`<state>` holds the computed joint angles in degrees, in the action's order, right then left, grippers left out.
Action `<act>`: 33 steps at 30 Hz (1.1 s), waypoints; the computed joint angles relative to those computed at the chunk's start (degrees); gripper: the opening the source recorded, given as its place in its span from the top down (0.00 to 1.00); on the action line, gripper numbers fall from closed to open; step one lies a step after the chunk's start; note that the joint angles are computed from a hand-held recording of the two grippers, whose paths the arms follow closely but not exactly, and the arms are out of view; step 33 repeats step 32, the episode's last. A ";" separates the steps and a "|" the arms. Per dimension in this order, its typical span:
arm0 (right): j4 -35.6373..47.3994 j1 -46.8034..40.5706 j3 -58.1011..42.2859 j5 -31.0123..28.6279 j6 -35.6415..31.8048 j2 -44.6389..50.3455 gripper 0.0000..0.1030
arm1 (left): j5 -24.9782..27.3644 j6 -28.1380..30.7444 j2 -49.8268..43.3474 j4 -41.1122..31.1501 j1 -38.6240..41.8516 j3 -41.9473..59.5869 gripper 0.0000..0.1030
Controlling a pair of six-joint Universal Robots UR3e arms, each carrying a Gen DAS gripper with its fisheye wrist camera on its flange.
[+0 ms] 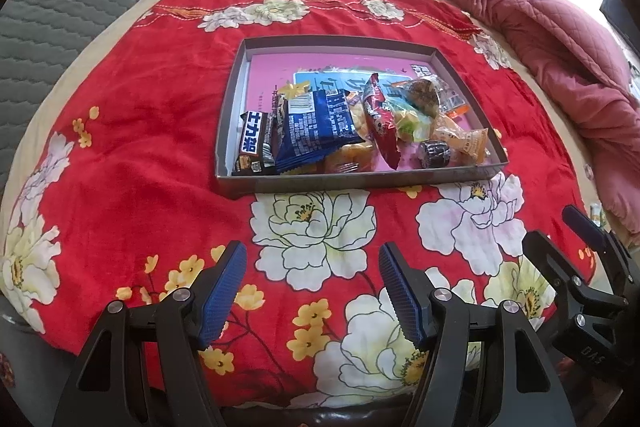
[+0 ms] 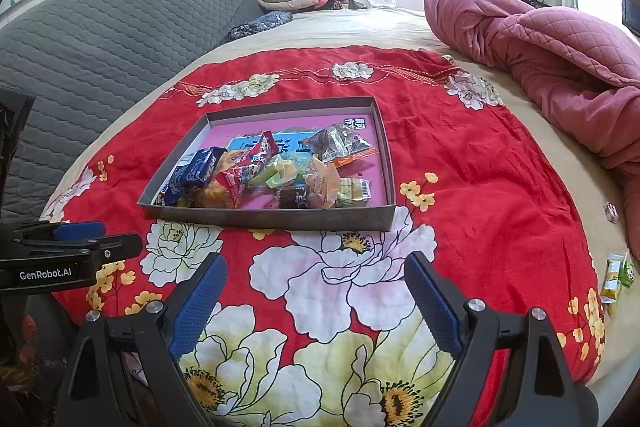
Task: Organize snacks
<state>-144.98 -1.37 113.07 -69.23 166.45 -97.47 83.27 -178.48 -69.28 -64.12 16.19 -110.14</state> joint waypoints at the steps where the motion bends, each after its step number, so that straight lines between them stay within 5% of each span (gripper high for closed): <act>1: -0.02 0.06 0.00 -0.03 0.04 -0.03 0.13 | -0.05 0.02 -0.03 -0.03 0.05 -0.02 0.32; 24: -0.03 0.56 -0.41 -1.07 -0.03 -0.08 0.13 | 2.78 -1.20 -1.75 0.71 -1.78 0.32 0.32; 33: -2.57 -0.09 0.13 -0.53 0.95 1.18 0.13 | -2.19 -0.99 1.08 8.71 4.98 -4.57 0.32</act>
